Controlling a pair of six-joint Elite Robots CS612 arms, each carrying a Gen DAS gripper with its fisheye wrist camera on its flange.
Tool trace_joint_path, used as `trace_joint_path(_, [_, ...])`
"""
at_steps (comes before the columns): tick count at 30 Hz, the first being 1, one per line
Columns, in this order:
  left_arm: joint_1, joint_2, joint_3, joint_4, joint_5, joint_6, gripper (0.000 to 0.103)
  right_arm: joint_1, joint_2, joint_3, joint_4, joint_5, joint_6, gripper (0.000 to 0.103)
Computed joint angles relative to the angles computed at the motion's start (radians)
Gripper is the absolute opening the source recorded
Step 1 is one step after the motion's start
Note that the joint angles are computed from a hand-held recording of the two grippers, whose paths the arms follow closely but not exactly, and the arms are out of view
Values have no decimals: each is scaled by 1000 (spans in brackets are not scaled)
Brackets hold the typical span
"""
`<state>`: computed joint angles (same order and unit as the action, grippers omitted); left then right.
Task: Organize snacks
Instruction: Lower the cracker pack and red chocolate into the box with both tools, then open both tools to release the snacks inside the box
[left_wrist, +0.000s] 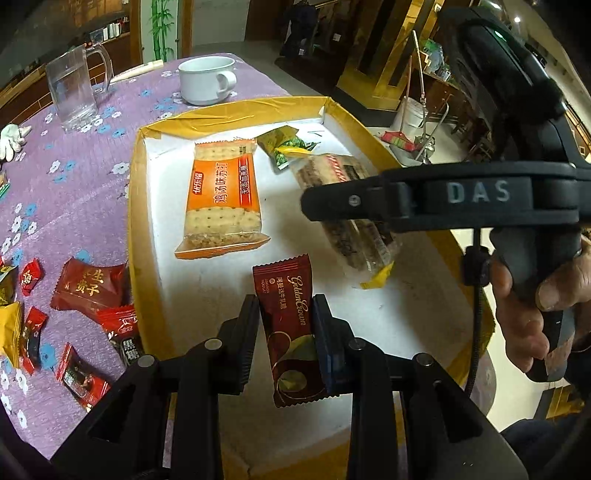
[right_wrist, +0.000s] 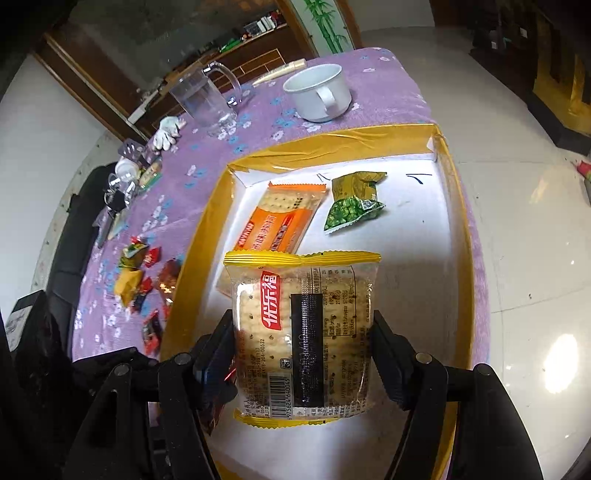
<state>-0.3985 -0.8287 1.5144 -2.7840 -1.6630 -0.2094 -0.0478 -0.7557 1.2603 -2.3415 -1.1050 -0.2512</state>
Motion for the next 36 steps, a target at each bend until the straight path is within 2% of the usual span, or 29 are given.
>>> trace_joint_path(7, [-7,11,-13,12,20,-5,26,15,32,-49,16,-54,-50,70])
trace_joint_path(16, [-20,12,-11,17,71,12,26,27,58,-92,53,-67,-77,70])
trace_joint_path(29, [-34,7,-2,11,128,37,26,36,70,-104,45,-87,-93,70])
trace_joint_path(36, [-49,7,-4,31,164,30,26,33,71,-104,48,-70,-100,71])
